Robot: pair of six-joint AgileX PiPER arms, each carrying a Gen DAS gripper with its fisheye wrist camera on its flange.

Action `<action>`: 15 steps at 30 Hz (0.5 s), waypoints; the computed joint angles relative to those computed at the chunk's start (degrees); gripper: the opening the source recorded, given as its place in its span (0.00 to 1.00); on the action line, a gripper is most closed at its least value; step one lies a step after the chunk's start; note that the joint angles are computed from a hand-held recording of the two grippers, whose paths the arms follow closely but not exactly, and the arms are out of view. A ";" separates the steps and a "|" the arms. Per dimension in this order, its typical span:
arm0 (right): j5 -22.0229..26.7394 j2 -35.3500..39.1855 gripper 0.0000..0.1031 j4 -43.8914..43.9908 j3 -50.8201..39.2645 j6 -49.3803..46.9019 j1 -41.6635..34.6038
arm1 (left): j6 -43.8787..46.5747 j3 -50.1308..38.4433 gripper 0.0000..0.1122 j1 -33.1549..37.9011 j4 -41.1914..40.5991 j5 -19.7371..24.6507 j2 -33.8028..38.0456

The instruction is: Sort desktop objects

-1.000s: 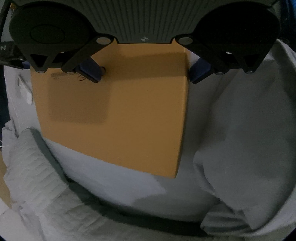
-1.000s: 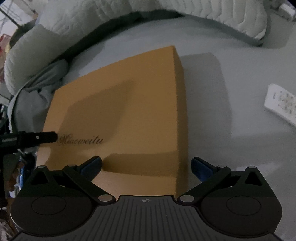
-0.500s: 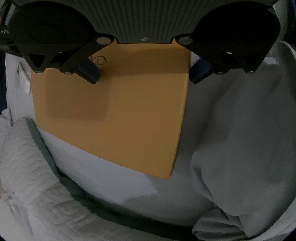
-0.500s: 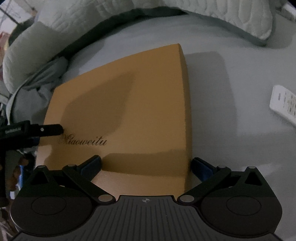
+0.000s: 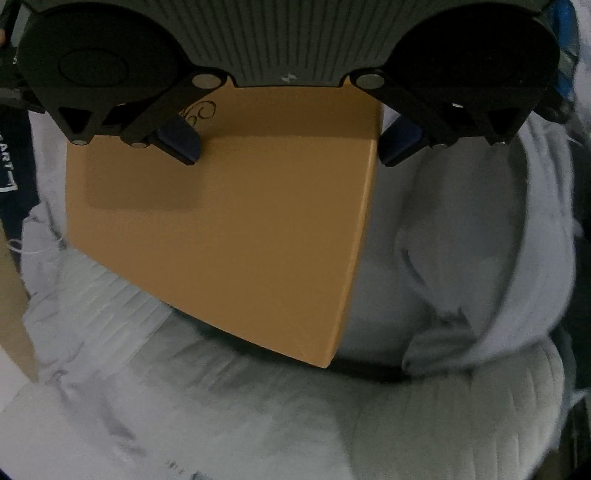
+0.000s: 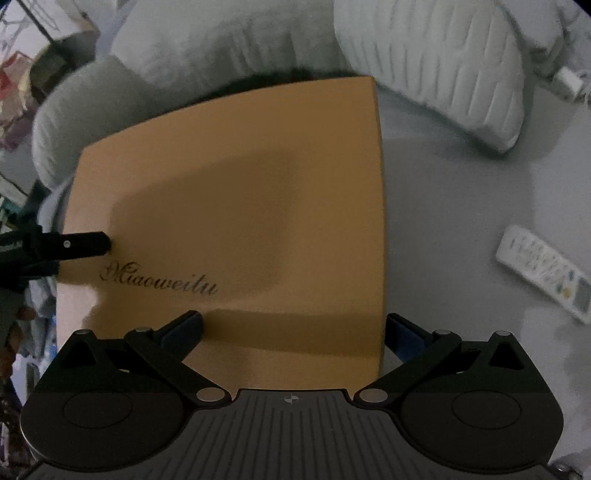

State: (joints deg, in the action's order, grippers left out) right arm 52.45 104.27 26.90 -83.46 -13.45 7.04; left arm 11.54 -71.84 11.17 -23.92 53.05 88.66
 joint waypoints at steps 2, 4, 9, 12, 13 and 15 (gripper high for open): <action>0.81 -2.02 1.00 -0.51 -0.39 0.93 0.00 | -0.48 -1.22 0.92 0.50 0.20 2.00 -1.78; 1.70 -3.91 1.00 -1.05 -0.99 1.90 0.01 | -0.93 -2.35 0.92 1.00 0.34 3.89 -3.43; 3.73 -8.25 1.00 -2.13 -2.12 3.53 0.01 | -2.85 -4.78 0.92 1.01 0.94 6.73 -6.85; 5.68 -11.14 1.00 -3.38 -2.95 4.98 0.37 | -2.37 -6.07 0.92 2.40 0.06 9.50 -9.57; 6.56 -12.16 1.00 -3.88 -3.35 5.58 0.52 | -2.95 -6.37 0.92 2.10 0.21 9.95 -10.37; 8.40 -14.08 1.00 -4.87 -4.34 6.79 0.86 | -5.49 -7.57 0.92 -0.07 1.27 9.82 -10.82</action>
